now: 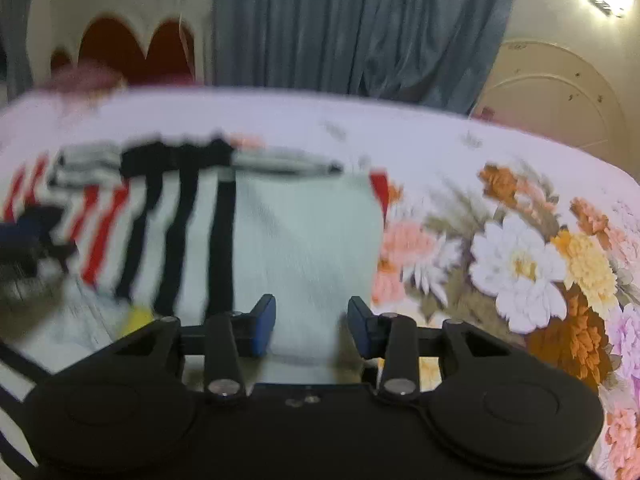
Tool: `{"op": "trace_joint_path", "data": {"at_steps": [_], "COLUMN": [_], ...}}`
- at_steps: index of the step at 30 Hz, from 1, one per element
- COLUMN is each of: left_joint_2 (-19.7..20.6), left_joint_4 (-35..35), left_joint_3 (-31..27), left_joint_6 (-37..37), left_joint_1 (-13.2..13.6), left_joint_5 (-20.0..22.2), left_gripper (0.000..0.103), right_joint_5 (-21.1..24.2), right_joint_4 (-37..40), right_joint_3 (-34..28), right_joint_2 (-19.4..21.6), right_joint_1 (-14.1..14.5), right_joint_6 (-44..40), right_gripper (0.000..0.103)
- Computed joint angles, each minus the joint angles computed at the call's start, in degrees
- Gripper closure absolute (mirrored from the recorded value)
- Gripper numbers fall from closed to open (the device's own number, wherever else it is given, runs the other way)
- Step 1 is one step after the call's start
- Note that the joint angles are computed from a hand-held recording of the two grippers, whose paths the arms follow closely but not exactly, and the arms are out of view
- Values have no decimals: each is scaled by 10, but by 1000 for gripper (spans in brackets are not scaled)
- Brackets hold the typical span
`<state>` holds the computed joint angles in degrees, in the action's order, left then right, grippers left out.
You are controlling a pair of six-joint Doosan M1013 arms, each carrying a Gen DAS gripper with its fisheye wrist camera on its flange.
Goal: Fold small clothes
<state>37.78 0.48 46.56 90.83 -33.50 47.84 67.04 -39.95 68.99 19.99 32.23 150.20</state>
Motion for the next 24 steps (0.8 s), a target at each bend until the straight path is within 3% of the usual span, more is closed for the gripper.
{"op": "trace_joint_path", "data": {"at_steps": [2,7,10,15,20,24], "left_joint_2": [4,-35,-74,-142,-155,-150], "left_joint_4": [-4,4,28,152,196,194], "left_joint_3": [-14,44,103,206,233,241], "left_joint_6": [2,-58,-145,-401,-594,-666], "left_joint_1": [1,20,47,99,154,182], "left_joint_5": [17,-26,-57,-118,-105,-129], "left_gripper": [44,43,44,44,44,46], "right_joint_5": [4,-5,-14,-46,-50,-39], "right_joint_4": [35,3,16,44,83,86], "right_joint_3": [2,-7,-19,-47,-99,-142], "right_joint_2": [4,-1,6,26,65,92], "right_joint_1": [-8,-3,-2,7,12,17], "right_joint_6": [-18,31,24,4,-37,-63], "right_gripper": [70,62,59,56,56,56]}}
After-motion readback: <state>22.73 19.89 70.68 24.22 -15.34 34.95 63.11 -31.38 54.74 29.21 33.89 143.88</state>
